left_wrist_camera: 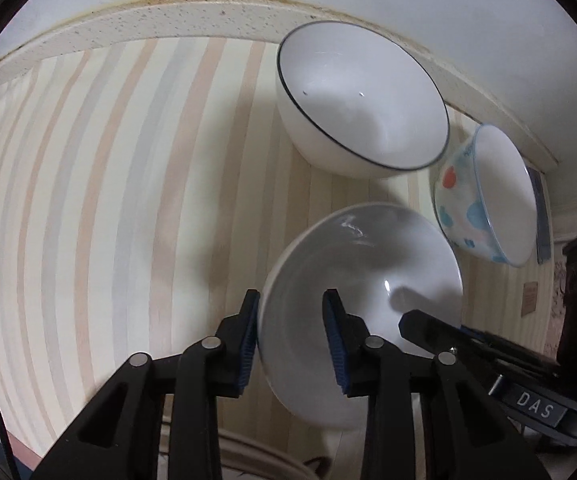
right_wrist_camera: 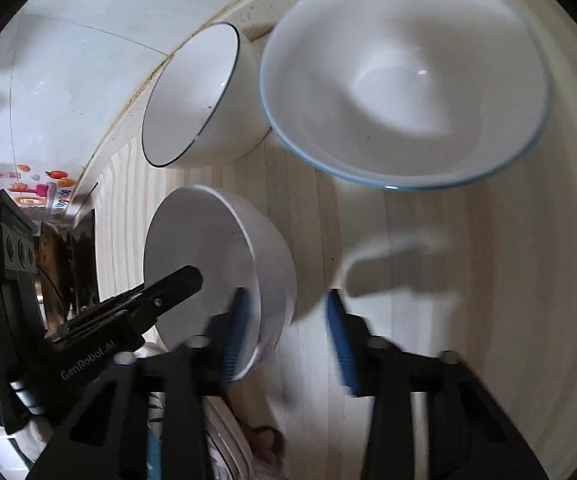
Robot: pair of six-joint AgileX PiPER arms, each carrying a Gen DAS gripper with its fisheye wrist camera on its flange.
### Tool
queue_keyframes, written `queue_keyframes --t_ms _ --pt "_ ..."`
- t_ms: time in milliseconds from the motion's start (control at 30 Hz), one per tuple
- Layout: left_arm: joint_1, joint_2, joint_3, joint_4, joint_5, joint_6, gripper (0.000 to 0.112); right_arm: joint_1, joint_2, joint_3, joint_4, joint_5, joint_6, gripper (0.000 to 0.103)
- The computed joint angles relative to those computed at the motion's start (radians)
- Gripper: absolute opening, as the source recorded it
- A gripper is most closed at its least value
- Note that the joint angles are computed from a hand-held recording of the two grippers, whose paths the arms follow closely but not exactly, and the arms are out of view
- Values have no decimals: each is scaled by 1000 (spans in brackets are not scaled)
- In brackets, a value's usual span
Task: Organize plates and bowls
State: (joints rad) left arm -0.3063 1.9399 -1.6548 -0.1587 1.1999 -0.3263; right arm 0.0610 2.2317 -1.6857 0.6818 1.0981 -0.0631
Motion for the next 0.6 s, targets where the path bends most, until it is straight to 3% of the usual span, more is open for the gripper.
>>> queue_keyframes --t_ms 67,367,600 --pt "-7 -11 12 9 -18 -9 24 2 -1 6 12 -17 -5 20" --pt "-76 -86 39 51 -13 -45 23 23 -67 26 -69 -12 22 20" --pt "-150 -202 135 35 -24 -54 23 -2 -254 227 -85 -24 -38 20"
